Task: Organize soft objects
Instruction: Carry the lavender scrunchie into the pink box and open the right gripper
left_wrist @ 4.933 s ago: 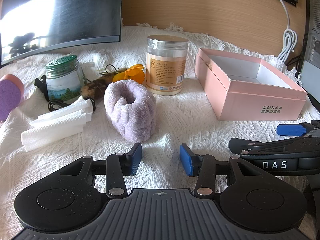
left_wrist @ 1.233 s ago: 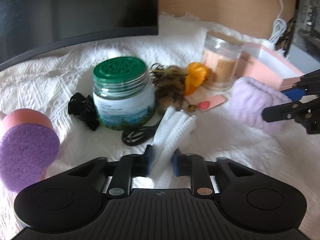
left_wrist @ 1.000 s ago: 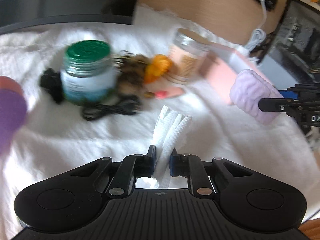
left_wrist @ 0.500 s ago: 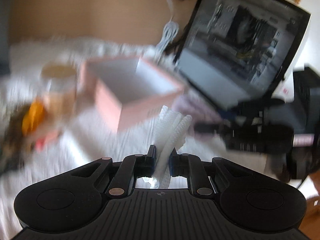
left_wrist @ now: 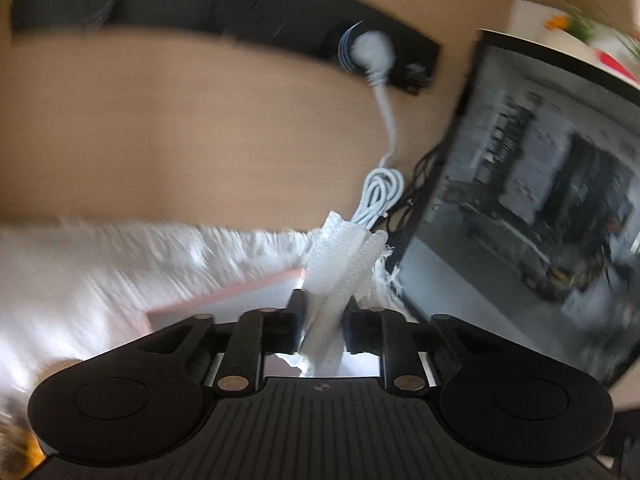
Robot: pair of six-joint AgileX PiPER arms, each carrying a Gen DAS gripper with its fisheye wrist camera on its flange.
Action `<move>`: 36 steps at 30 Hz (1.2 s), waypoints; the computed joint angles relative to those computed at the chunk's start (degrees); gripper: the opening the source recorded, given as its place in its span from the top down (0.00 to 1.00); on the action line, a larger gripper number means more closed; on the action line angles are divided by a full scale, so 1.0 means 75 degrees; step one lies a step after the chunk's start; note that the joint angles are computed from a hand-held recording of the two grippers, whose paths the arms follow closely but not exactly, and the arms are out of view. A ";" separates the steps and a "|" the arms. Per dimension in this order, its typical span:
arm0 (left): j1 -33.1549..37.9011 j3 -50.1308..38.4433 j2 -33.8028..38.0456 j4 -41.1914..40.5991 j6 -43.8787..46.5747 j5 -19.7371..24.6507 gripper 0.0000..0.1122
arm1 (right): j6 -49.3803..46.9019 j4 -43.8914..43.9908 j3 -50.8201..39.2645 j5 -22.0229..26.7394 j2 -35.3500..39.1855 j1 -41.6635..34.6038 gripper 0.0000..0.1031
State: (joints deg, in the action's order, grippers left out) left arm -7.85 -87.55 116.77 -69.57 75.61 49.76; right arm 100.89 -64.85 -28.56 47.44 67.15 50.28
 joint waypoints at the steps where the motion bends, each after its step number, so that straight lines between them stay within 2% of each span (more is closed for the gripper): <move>1: -0.0087 -0.0291 0.0338 0.0209 -0.0495 -0.0079 0.76 | -0.0168 0.0151 -0.0012 -0.0084 -0.0041 -0.0163 0.69; 2: -0.0228 -0.0433 0.0583 0.0581 -0.0936 -0.0464 0.76 | -0.0208 0.0159 0.0001 -0.0011 -0.0063 -0.0190 0.69; 5: -0.0860 0.0023 0.0619 0.2047 -0.1569 -0.2474 0.76 | -0.0111 0.0129 0.0148 0.0296 -0.0154 -0.0036 0.69; 6: -0.0947 0.0120 0.0659 0.2294 -0.1648 -0.2741 0.76 | -0.0277 0.0215 0.0153 0.0193 -0.0188 -0.0181 0.69; 8: -0.0841 0.0204 0.0766 0.2043 -0.1558 -0.2582 0.76 | -0.0460 0.0164 0.0208 -0.0135 -0.0203 -0.0543 0.69; 11: -0.0585 0.0985 0.0395 -0.0062 0.0094 -0.2837 0.76 | -0.0704 -0.0086 0.0153 -0.0775 -0.0006 -0.1222 0.69; 14: 0.0148 0.1652 -0.0063 -0.2354 0.1904 -0.1749 0.76 | -0.1243 -0.0207 -0.0119 -0.1404 0.0186 -0.1924 0.69; 15: 0.0358 0.1851 -0.0180 -0.2813 0.2226 -0.1402 0.76 | -0.1518 -0.0174 -0.0251 -0.1648 0.0213 -0.2188 0.69; 17: 0.0629 0.2075 -0.0414 -0.2872 0.2302 -0.1040 0.76 | -0.1788 -0.0334 -0.0519 -0.2118 0.0359 -0.2657 0.69; 21: 0.1038 0.2664 -0.1110 -0.2570 0.2341 -0.1103 0.76 | -0.1604 -0.1297 -0.1311 -0.3036 0.1056 -0.3442 0.69; 23: 0.1269 0.3112 -0.1471 -0.2419 0.2444 -0.1130 0.76 | -0.2715 -0.0503 -0.1999 -0.3892 0.1541 -0.4029 0.69; 25: 0.1637 0.3650 -0.1877 -0.2217 0.2664 -0.1025 0.76 | -0.4221 0.0865 -0.2698 -0.4719 0.2221 -0.4498 0.69; 27: 0.2043 0.4171 -0.2187 -0.1987 0.2889 -0.0948 0.76 | -0.5690 0.2369 -0.3371 -0.5161 0.3055 -0.4726 0.69; 29: 0.2436 0.4589 -0.2369 -0.1765 0.3060 -0.0977 0.76 | -0.6799 0.3897 -0.4206 -0.5199 0.4144 -0.4777 0.69; 30: 0.2606 0.4728 -0.2428 -0.1659 0.3090 -0.1012 0.76 | -0.7416 0.4660 -0.4699 -0.4959 0.4722 -0.4777 0.69; 32: 0.3050 0.5000 -0.2575 -0.1423 0.3108 -0.1036 0.76 | -0.8530 0.5886 -0.6024 -0.3650 0.5912 -0.4691 0.69; 34: 0.3573 0.5242 -0.2747 -0.1303 0.3197 -0.1017 0.76 | -0.8586 0.5892 -0.7073 -0.2295 0.6687 -0.4602 0.69; 35: 0.3807 0.5332 -0.2791 -0.1303 0.3289 -0.0994 0.76 | -0.8163 0.5453 -0.7264 -0.2009 0.6818 -0.4509 0.69; 36: 0.4070 0.5405 -0.2809 -0.1278 0.3359 -0.0995 0.76 | -0.7675 0.5058 -0.7175 -0.2022 0.6752 -0.4387 0.68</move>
